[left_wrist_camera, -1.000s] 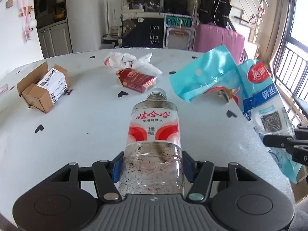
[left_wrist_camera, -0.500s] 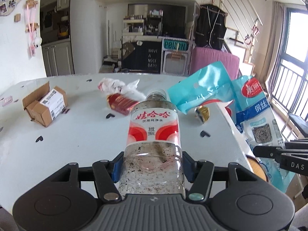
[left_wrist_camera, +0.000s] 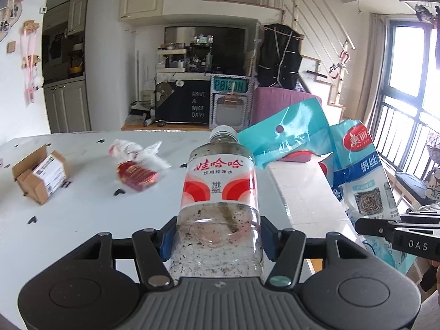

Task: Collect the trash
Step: 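Lift the bottle and wrapper and carry both tools toward the wastebasket, then open the left tool to drop the bottle while the right tool drops the wrapper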

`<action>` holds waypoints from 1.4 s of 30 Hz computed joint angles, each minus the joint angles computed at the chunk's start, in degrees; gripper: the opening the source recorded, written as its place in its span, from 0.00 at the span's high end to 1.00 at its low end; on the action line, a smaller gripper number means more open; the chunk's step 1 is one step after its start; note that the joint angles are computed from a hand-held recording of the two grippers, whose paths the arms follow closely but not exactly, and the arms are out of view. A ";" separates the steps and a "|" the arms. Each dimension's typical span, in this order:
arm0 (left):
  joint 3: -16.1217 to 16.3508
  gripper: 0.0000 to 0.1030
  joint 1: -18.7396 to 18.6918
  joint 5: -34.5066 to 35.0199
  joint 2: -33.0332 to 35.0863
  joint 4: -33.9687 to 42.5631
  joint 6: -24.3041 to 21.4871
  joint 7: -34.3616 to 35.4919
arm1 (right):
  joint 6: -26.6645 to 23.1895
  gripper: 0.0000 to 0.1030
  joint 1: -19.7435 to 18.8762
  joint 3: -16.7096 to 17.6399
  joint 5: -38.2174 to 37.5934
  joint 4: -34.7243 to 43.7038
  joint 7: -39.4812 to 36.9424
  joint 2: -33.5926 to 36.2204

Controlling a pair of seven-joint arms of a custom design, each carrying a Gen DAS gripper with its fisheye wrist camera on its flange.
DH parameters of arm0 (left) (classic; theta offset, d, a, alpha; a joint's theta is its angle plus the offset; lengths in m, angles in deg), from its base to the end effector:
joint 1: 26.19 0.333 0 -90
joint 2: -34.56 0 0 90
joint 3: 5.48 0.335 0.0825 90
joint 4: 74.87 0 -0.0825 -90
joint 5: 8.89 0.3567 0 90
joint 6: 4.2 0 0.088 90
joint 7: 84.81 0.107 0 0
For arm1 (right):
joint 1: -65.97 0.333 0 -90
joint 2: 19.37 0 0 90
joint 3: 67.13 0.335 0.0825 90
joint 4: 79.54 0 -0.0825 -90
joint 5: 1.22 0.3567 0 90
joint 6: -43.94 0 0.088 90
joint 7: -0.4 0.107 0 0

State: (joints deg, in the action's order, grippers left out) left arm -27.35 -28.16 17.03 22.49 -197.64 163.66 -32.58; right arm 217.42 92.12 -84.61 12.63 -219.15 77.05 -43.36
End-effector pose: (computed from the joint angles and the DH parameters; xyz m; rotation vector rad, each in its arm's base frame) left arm 0.4508 -0.2506 0.6283 -1.4919 1.7971 -1.0540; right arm 0.4397 0.0269 0.5966 -1.6501 1.4673 -0.6413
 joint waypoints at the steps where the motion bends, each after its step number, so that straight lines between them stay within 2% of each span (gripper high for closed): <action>1: -0.66 0.42 0.21 0.68 0.41 0.51 -0.03 -0.69 | 0.13 0.90 -0.41 -0.17 -0.10 -0.24 -0.09 -0.33; 8: -2.10 0.42 -2.84 7.31 6.44 6.84 -0.90 -6.10 | 0.48 0.90 -3.93 -1.70 -1.82 -1.73 0.10 -2.30; 15: -0.77 0.42 -9.72 14.92 14.74 15.70 -3.42 -11.27 | 0.10 0.90 -6.38 -5.68 -2.81 -2.56 -1.62 -3.54; 19: 0.93 0.42 -14.40 16.51 19.51 20.70 -5.44 -12.36 | -0.21 0.90 -7.01 -8.73 -2.30 -2.63 -3.86 -3.62; 25: 2.90 0.42 -20.21 13.39 26.45 27.61 -9.26 -7.62 | -0.61 0.90 -6.50 -13.85 0.84 -2.12 -7.78 -2.04; 33: 5.18 0.42 -26.02 5.59 36.97 37.61 -14.37 0.55 | -4.68 0.90 -3.76 -21.85 9.97 -0.07 -16.25 3.64; 37: 6.62 0.42 -28.42 0.95 42.82 43.38 -17.60 3.92 | -8.24 0.90 -2.22 -25.23 15.96 2.53 -21.35 8.74; 42: 8.48 0.42 -30.01 -5.79 48.93 49.75 -21.73 7.38 | -15.56 0.90 -2.96 -26.96 23.37 7.23 -25.49 17.29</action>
State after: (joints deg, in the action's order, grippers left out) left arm -18.88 -58.17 11.24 71.42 -147.90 141.93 -25.21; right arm 201.86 89.17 -111.57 36.00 -211.92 51.56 -26.06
